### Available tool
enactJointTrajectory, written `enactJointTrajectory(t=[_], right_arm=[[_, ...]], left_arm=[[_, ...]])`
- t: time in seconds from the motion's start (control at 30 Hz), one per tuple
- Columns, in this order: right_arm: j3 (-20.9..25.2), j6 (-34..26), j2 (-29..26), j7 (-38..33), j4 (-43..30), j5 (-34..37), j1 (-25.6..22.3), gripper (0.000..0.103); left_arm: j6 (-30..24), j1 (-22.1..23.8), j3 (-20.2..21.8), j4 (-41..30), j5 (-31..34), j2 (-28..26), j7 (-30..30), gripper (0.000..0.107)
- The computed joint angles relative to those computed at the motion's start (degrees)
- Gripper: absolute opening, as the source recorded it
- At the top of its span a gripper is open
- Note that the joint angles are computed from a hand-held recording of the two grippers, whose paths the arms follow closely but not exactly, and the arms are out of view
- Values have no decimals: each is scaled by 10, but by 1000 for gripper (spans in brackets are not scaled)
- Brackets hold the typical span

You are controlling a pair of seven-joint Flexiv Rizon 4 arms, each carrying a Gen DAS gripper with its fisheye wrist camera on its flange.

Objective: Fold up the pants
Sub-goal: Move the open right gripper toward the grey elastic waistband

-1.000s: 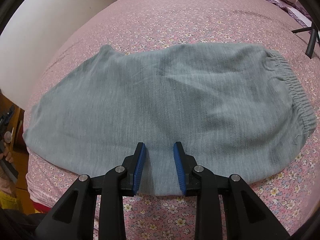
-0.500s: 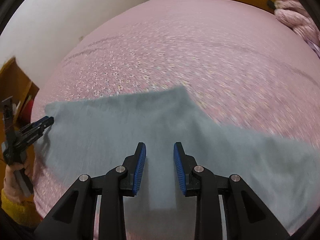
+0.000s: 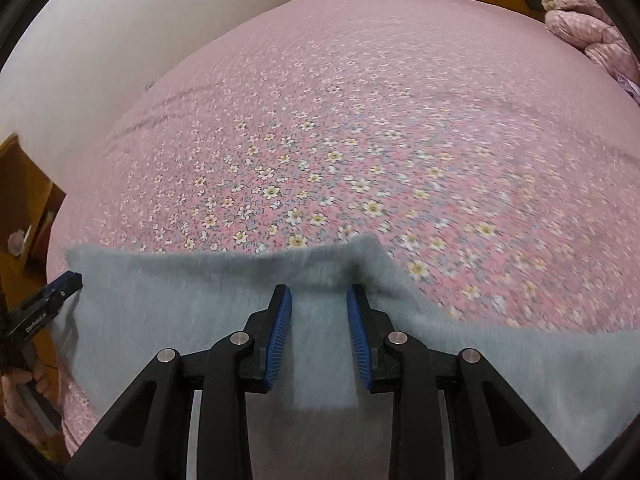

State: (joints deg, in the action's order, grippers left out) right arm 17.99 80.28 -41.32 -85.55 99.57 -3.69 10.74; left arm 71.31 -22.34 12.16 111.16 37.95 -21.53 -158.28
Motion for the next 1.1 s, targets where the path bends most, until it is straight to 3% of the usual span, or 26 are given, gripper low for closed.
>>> enactJointTrajectory(t=[0.13,0.27,0.47,0.6,0.8,0.97,1.1], right_arm=[[-33,41,46,13,64,-9,13,33],[-43,71,84,17,126,-16,0,44],[-42,79,140,13,212,-21,-41,44],[-73,79,169,35,254,-22,-40,44],[-57,77,199,39,289,10,-102,44],[23,50,212,-13,278,96,-199,44],[21,41,225,-34,284,147,-206,44]], left_arm=[[1,19,-14,9,-36,7,26,41],[-6,16,-17,19,-47,23,24,50],[-8,10,-43,29,-61,41,36,57],[-1,10,-63,36,-87,43,56,59],[-32,-11,-67,20,-96,32,73,60],[-30,-13,-73,25,-112,28,79,60],[-34,-17,-68,26,-113,25,78,60]])
